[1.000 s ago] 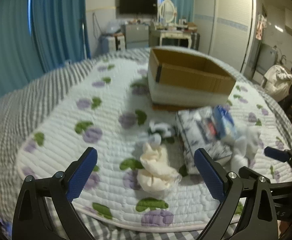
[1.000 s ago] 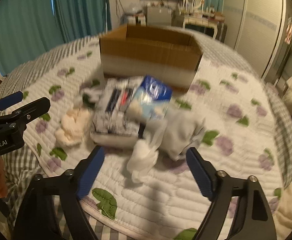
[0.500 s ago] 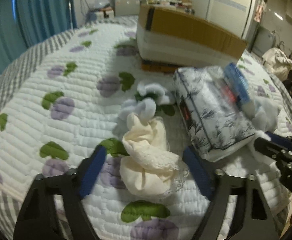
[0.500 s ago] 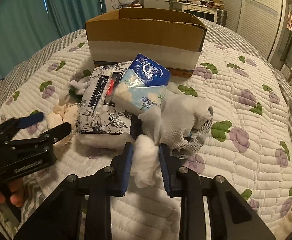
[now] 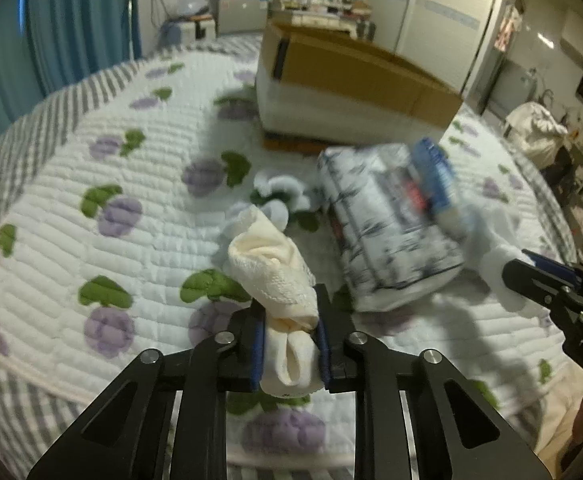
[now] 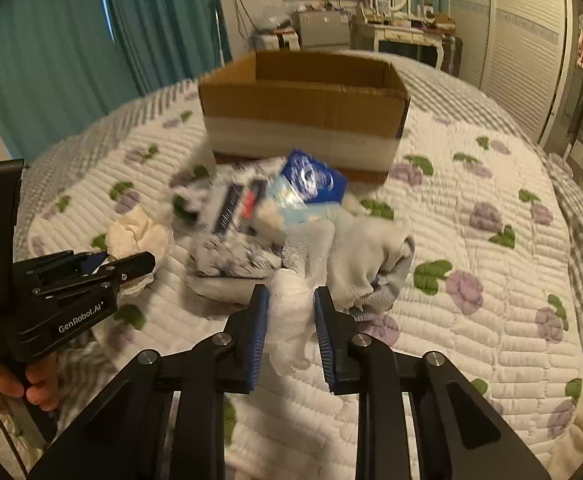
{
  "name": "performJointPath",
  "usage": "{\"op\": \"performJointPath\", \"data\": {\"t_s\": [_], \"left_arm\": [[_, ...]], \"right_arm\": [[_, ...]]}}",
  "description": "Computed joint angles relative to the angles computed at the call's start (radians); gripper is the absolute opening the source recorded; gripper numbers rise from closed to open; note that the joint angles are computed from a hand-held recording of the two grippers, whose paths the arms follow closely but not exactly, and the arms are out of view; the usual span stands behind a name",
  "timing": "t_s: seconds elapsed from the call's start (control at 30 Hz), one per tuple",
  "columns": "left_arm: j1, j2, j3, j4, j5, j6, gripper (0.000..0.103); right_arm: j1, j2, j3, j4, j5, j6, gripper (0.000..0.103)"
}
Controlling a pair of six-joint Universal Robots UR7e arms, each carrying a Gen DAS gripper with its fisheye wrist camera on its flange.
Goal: Organize soft objects
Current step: 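Grasp the cream cloth with the left gripper while the right grasps white socks, then carry both items over the box and open both grippers to drop them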
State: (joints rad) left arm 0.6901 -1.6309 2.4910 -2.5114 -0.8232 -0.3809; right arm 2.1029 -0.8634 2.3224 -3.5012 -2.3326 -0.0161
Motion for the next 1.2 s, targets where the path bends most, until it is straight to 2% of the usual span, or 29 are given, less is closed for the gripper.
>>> {"op": "performJointPath", "data": {"t_s": [0.2, 0.27, 0.37, 0.53, 0.77, 0.9, 1.0, 1.2], "left_arm": [[-0.153, -0.117, -0.009, 0.124, 0.09, -0.07, 0.02], [-0.151, -0.102, -0.029, 0.078, 0.11, -0.021, 0.02], [-0.185, -0.099, -0.051, 0.024, 0.139, 0.034, 0.02], [-0.196, -0.026, -0.117, -0.11, 0.172, 0.15, 0.02], [-0.112, 0.152, -0.222, -0.379, 0.144, 0.381, 0.02], [-0.016, 0.296, -0.316, -0.509, 0.097, 0.525, 0.02], [0.048, 0.388, -0.389, -0.549, 0.063, 0.588, 0.02], [0.133, 0.519, -0.49, -0.563, 0.01, 0.637, 0.02]], "right_arm": [[0.057, -0.063, 0.007, -0.018, 0.006, -0.02, 0.023], [0.073, -0.085, 0.001, -0.024, 0.008, -0.036, 0.023], [0.095, -0.115, -0.024, -0.032, 0.004, -0.087, 0.023], [0.111, -0.145, -0.11, -0.029, 0.01, -0.205, 0.023], [0.065, -0.11, -0.277, -0.016, 0.059, -0.363, 0.023], [0.005, -0.077, -0.359, 0.013, 0.102, -0.388, 0.023], [-0.055, -0.041, -0.42, 0.066, 0.138, -0.388, 0.023], [-0.158, 0.025, -0.509, 0.154, 0.176, -0.386, 0.023]]}}
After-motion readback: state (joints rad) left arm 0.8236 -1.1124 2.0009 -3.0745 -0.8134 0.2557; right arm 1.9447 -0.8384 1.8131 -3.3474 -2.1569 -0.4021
